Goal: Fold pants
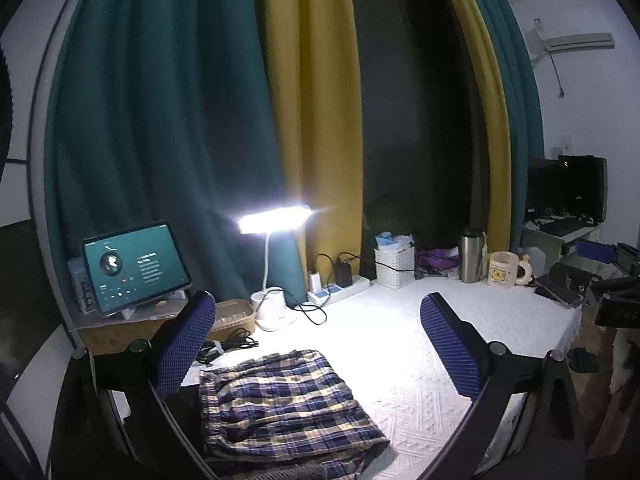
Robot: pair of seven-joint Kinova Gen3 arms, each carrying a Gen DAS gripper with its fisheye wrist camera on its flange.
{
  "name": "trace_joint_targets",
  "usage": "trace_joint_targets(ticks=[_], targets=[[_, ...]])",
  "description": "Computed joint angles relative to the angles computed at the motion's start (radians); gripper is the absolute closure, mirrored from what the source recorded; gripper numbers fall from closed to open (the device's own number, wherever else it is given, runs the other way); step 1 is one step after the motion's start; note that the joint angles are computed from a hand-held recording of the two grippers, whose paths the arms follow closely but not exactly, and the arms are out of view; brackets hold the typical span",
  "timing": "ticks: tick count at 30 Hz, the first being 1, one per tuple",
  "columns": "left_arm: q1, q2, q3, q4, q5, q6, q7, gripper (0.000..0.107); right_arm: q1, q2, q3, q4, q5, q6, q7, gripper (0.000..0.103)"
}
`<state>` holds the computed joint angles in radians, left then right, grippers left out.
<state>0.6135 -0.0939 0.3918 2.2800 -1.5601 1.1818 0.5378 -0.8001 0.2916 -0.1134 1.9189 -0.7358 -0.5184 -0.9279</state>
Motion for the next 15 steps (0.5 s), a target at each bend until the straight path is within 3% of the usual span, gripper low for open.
trace_joint_targets(ticks=[5, 15], targets=[[0.015, 0.014, 0.023, -0.001, 0.018, 0.091, 0.02, 0.006, -0.032, -0.015, -0.001, -0.011, -0.052, -0.019, 0.062, 0.006], [0.033, -0.015, 0.033, 0.006, 0.023, 0.156, 0.036, 0.006, -0.039, -0.063, -0.055, -0.001, -0.094, -0.095, 0.128, 0.005]])
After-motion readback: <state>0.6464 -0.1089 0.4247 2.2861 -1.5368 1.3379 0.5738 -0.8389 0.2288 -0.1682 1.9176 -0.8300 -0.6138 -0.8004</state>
